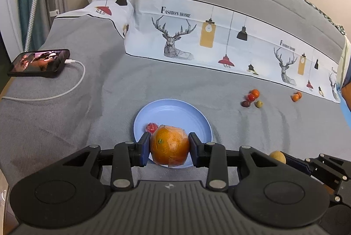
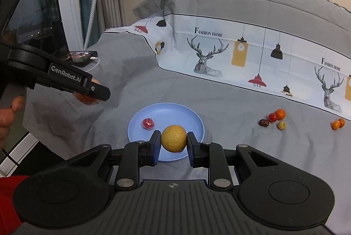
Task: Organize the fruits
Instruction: 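Carry the orange and yellow fruit over the blue plate with both grippers, then open both grippers to drop the orange and yellow fruit onto the plate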
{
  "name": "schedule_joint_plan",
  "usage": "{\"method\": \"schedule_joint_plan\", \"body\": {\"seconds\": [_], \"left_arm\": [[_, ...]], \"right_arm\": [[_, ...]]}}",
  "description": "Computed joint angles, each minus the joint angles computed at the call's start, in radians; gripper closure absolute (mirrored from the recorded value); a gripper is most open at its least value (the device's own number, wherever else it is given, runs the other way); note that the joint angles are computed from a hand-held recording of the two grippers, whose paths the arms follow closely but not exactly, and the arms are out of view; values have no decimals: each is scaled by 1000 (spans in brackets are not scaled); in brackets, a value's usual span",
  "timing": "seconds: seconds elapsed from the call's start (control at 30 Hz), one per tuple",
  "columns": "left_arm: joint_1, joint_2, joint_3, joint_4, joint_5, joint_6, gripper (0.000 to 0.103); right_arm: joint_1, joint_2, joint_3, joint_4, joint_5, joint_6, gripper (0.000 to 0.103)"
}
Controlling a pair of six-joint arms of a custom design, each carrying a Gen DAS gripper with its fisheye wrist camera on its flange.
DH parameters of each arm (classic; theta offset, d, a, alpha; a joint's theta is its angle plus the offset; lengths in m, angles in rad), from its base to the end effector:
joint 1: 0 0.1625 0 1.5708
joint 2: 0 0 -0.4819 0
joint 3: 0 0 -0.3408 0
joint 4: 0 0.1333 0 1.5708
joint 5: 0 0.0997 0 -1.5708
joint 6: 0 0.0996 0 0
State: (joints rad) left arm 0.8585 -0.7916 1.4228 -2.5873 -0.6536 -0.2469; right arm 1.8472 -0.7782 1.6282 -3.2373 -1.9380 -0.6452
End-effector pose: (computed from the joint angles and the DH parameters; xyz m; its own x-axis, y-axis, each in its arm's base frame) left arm -0.3157 -0.6905 0.2856 -0.7834 -0.0050 -0.6215 0.4272 0.7220 -0.5442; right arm 0.2860 -0.6508 0.2538 -0.6621 -0.3986 0.6347 -0.7322 0.5245 -0.4344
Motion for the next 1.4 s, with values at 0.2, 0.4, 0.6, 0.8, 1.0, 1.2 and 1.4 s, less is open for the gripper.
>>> {"method": "schedule_joint_plan", "body": {"seconds": [0.2,0.4,0.6,0.8,1.0,1.2,1.4], "left_arm": [[23,29,-64,36,-1,38,63],[61,84,-165,121,-20,61,63],[113,183,-327,229,-25,90,63],[158,276,-479,300,-22,145,63],[195,363,-624,380,-23,199,63],[214,427,-731,419,-3,240,62],[210,403,-665,228,-47,342,0]], "right_arm": [[-5,37,-51,28,-9,7,77],[-25,88,-128,72,12,34,77],[-51,165,-259,171,6,61,77],[-77,238,-393,296,-21,73,77],[-92,306,-508,402,-46,92,77],[-100,361,-592,429,-66,65,77],[-96,379,-646,447,-61,80,43]]}}
